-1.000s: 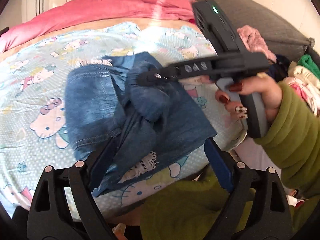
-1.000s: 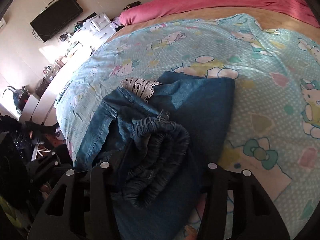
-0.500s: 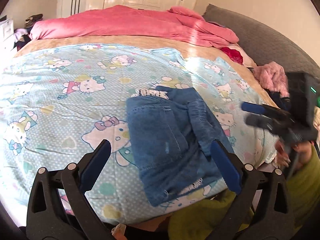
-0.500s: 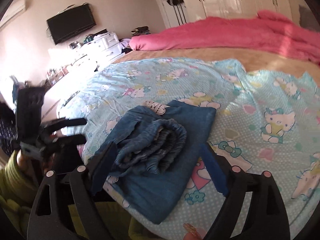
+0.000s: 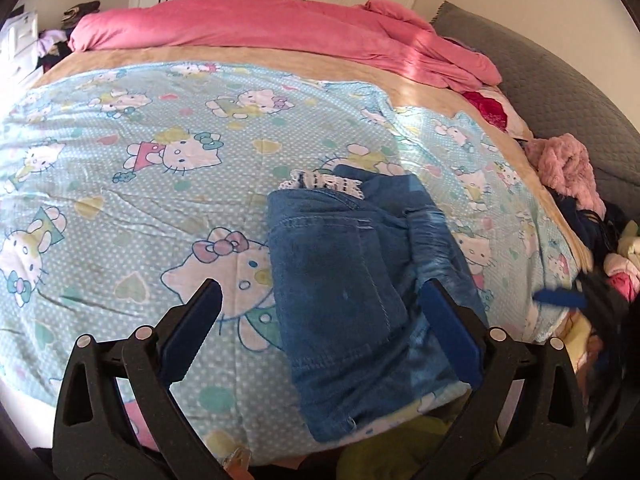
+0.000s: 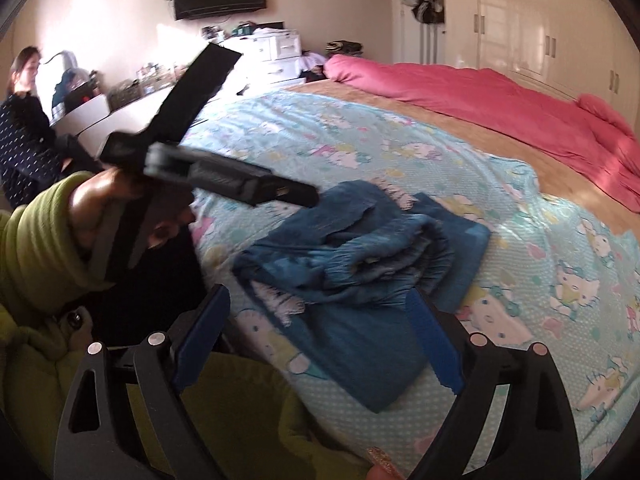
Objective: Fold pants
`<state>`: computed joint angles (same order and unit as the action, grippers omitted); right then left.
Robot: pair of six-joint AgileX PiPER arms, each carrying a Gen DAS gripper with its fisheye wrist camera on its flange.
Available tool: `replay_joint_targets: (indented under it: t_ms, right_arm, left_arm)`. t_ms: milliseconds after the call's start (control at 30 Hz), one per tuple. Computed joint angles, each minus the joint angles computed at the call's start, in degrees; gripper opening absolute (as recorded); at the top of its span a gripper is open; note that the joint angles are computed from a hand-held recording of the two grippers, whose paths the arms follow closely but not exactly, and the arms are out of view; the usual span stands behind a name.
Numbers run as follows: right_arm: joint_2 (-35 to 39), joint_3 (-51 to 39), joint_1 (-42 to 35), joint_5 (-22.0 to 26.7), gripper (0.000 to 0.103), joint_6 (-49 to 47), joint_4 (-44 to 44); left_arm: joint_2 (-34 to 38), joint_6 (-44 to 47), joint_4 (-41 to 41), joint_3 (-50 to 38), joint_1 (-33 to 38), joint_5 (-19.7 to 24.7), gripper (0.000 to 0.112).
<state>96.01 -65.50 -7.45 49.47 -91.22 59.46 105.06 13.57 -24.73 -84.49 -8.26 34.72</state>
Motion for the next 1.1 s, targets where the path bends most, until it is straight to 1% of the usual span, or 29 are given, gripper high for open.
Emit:
replay_joint_targets:
  t_ms: [33,100,133,167,200,233,267,333,367,433,467,533,567,633,667,700,733,767,800,833,867,900,967,1067,1100]
  right_arm:
    - [-0.09,0.42,1.06,-0.61,0.089,-0.21,-0.45]
    - [-0.05,0.96,2.51,-1.36,0.088,-0.96,-0.90]
    - [0.07,1.17,3.69,-2.50,0.087,-1.10,-1.35]
    - [0.05,1.38,4.40,-3.17,0.087,-1.42,-1.39]
    - [0.02,1.67,5.12,-3.79,0.083,-2.08,-1.34]
    - [0.16,1.63,5.68,-4.32,0.080,-2.60,-1.39]
    - [0.30,1.59,6.39,-4.93,0.080,-3.51,-1.35]
    - [0.76,1.12,7.45,-5.35,0.078,-4.94,-1.41]
    - [1.07,0.71,8.48,-6.30,0.076,-5.20,-1.96]
    - [2.46,-0.84,10.70,-8.01,0.066,-5.61,-3.81]
    - [2.92,-1.37,11.77,-9.16,0.063,-5.01,-5.20]
    - [4.22,-2.87,13.70,-10.28,0.045,-5.02,-7.90]
    - [4.85,-3.46,14.85,-11.06,0.042,-5.55,-8.90]
    - [5.87,-4.07,16.89,-13.98,0.042,-5.70,-10.52]
    - [6.49,-4.01,18.02,-16.39,0.042,-6.81,-10.45]
    - [7.43,-4.80,18.39,-16.51,0.040,-6.89,-10.83]
    - [8.74,-6.36,18.27,-14.34,0.022,-6.47,-11.19]
    - [9.55,-7.89,17.56,-10.47,0.011,-5.78,-11.53]
    - [10.00,-9.43,16.47,-5.45,0.007,-5.04,-11.81]
    - [9.65,-10.00,15.55,-1.70,0.005,-4.95,-12.53]
    - [8.66,-9.36,14.91,-0.24,0.005,-5.83,-12.77]
    - [7.23,-7.96,14.34,-0.08,0.005,-6.94,-13.04]
    - [5.75,-5.73,13.74,-2.42,0.005,-7.17,-14.52]
    - [7.95,-5.43,12.67,-5.13,0.004,-5.19,-16.92]
    - [8.83,-5.58,12.30,-5.20,0.005,-4.92,-16.82]
  left_arm:
    - [1.23,-0.55,0.40,-1.84,0.10,1.20,0.082]
    - [3.20,-0.16,0.19,-4.76,0.19,3.07,0.052]
    - [4.62,0.44,-0.21,-6.85,0.25,4.55,0.050]
    - [5.94,0.62,-0.15,-8.75,0.21,5.92,0.041]
    - [6.79,0.63,-0.16,-9.89,0.20,6.74,0.033]
    - [8.15,1.08,-0.56,-11.66,0.22,8.30,0.031]
    - [9.25,1.26,-0.53,-12.97,0.15,9.36,0.031]
    - [10.98,0.48,0.79,-14.49,-0.19,10.14,0.031]
    - [11.85,0.18,1.20,-15.14,-0.23,10.59,0.031]
    - [12.88,0.53,0.83,-15.83,-0.07,11.07,0.031]
    - [13.27,0.82,0.28,-16.12,0.17,11.37,0.031]
    - [13.92,1.23,-0.72,-16.77,0.60,12.05,0.031]
    - [14.10,1.34,-1.03,-17.00,0.76,12.28,0.031]
    - [14.21,1.54,-1.26,-17.05,0.84,12.27,0.031]
    - [14.25,1.58,-1.29,-17.07,0.84,12.24,0.032]
    - [14.30,1.73,-1.43,-16.96,0.89,12.11,0.032]
    - [14.40,1.74,-1.51,-16.97,0.92,12.11,0.032]
    - [14.56,1.85,-1.78,-17.03,1.03,12.18,0.032]
    - [14.77,1.86,-2.06,-17.34,1.22,12.55,0.033]
    - [14.85,1.91,-2.39,-17.42,1.30,12.67,0.033]
    - [14.82,2.38,-3.06,-17.25,1.50,12.67,0.033]
    - [14.88,2.44,-3.24,-17.38,1.50,12.74,0.033]
    - [14.97,2.96,-3.90,-17.24,1.55,12.49,0.033]
    - [15.37,2.86,-4.40,-17.47,1.54,12.26,0.034]
    - [15.39,2.92,-4.58,-17.48,1.63,12.31,0.034]
